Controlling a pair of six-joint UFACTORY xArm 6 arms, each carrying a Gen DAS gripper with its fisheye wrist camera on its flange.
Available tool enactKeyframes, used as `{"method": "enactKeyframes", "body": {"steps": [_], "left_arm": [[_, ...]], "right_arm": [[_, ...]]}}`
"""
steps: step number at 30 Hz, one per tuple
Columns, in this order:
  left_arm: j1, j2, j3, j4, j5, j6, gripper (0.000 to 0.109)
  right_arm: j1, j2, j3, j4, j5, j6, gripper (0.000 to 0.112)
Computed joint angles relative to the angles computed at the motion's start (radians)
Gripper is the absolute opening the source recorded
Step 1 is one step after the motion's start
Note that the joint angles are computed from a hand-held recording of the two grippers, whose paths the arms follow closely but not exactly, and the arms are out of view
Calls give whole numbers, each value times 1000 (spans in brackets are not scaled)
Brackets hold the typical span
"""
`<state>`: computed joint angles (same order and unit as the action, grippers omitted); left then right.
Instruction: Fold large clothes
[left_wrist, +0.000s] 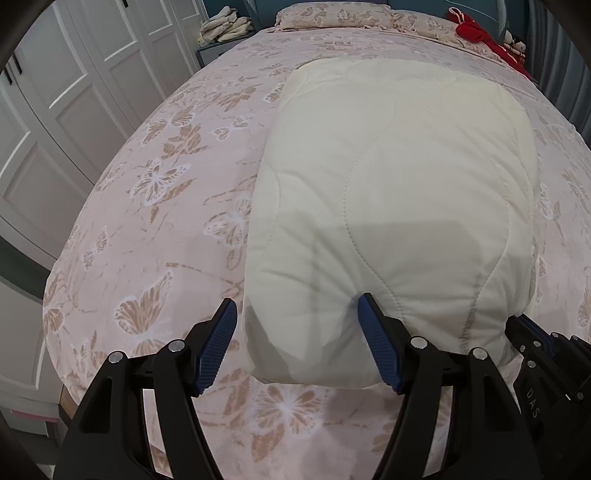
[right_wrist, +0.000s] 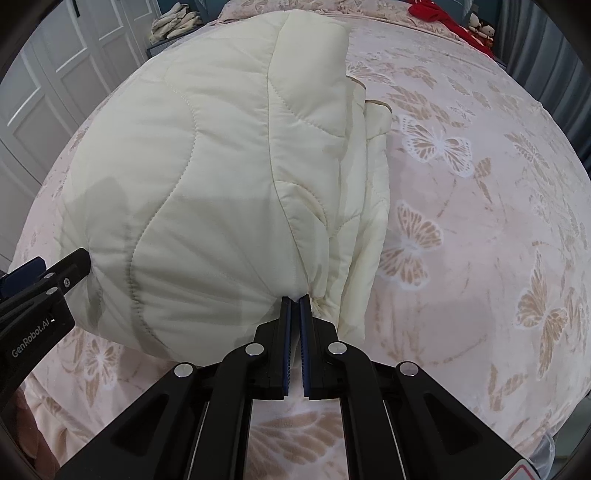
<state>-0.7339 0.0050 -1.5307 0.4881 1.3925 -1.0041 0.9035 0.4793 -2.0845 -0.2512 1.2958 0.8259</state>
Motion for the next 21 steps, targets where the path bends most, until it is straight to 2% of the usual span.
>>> {"method": "enactKeyframes", "body": {"steps": [6,11,14,18,21], "left_arm": [[-21,-16,-16,25,40,-17,67],[-45,-47,-14,36,64,-38,67],[-68,-68,-9,50,75,-52,67],[-112,-94,0,86,97,-90,67],[-147,-111,9,106,119,-120,73]], "right_arm": [[0,-71,68,2,-48,36,5],[17,-144,110,-20,-71,55,11],[37,-181,129,-51,-71,63,17],[68,-244,190,-96,-93,97,34],[101,-283,237,-130,-96,129,38]]}}
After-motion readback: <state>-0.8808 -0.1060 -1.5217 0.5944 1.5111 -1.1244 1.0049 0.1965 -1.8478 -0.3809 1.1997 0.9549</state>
